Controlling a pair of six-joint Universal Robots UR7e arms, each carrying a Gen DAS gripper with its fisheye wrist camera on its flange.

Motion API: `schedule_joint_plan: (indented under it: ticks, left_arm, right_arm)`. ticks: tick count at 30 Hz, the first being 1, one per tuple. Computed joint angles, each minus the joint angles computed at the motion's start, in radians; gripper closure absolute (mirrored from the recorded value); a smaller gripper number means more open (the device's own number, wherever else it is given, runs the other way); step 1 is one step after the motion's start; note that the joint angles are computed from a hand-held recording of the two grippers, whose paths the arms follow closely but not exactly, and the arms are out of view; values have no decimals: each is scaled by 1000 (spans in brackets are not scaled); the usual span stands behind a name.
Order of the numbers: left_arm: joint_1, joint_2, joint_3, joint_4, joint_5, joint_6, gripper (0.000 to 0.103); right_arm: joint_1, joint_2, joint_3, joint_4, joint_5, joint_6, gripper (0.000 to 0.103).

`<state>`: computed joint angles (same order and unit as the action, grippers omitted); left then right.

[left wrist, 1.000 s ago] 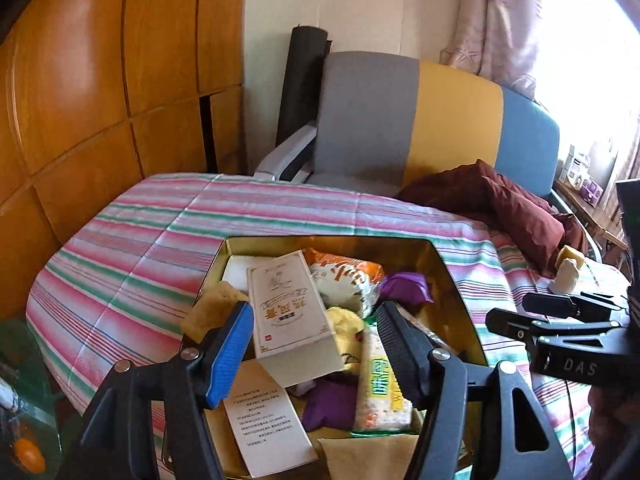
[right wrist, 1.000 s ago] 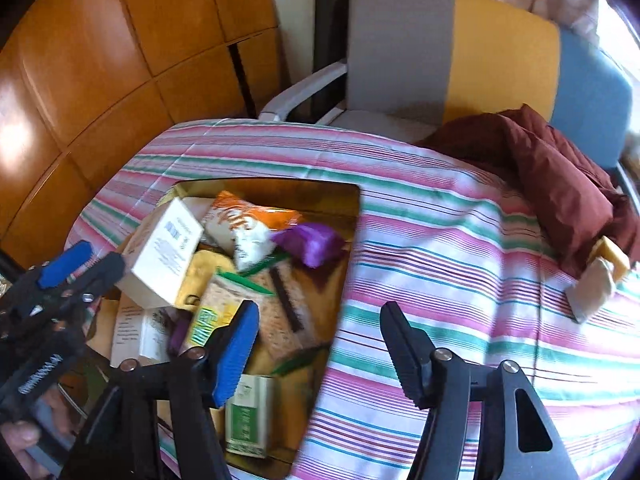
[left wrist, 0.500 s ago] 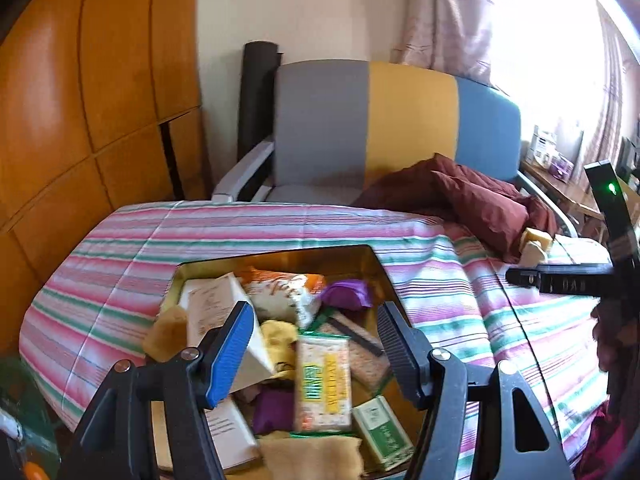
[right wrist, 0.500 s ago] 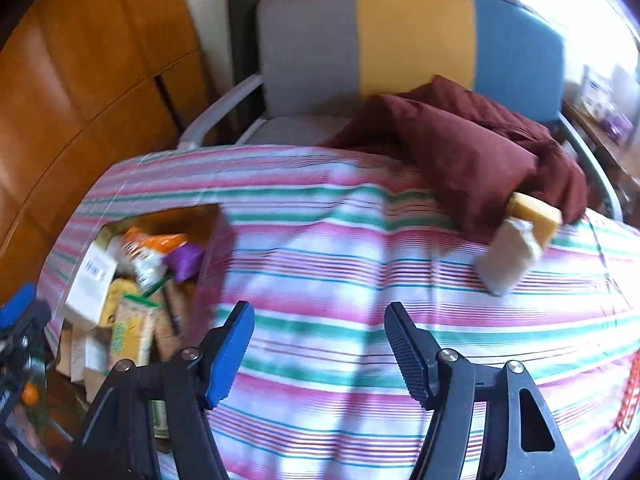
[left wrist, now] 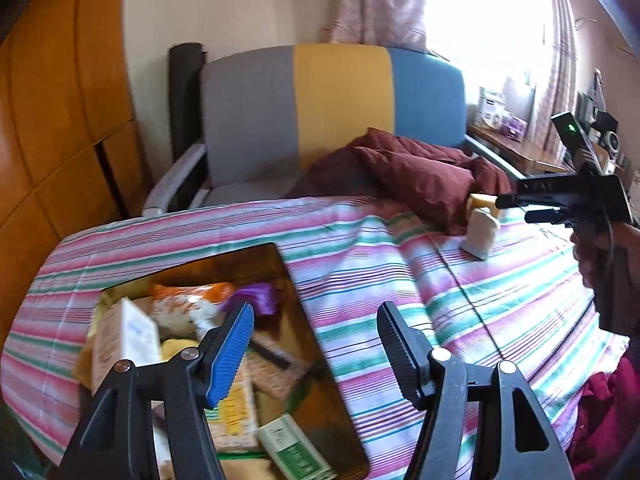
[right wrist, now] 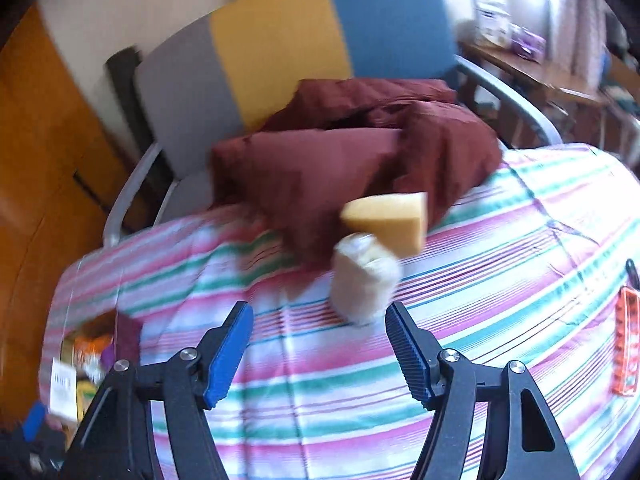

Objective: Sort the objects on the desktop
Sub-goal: 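Move both tools back toward the white sock bundle and yellow sponge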

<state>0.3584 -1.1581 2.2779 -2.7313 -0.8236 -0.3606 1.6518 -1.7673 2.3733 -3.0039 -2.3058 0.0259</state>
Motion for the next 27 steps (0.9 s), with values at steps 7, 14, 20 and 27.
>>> schedule_joint_plan:
  ticks: [7,14,20,27]
  left_arm:
    - [11,113,-66,-24,-66,56,38]
    - [27,234,-134,-56,-143,113,38]
    - [50,327,-209,-70,-204,152,38]
    - [64,389,-264,-82,-217,165,38]
  right_arm:
    - [-156,-85,-5,-10,137,33,32]
    - [-270,-113,-20,12,254,57,28]
    - [-304,-79,-41,-5,296,19,26]
    - [-331,-61,-41,3,333,-5,26]
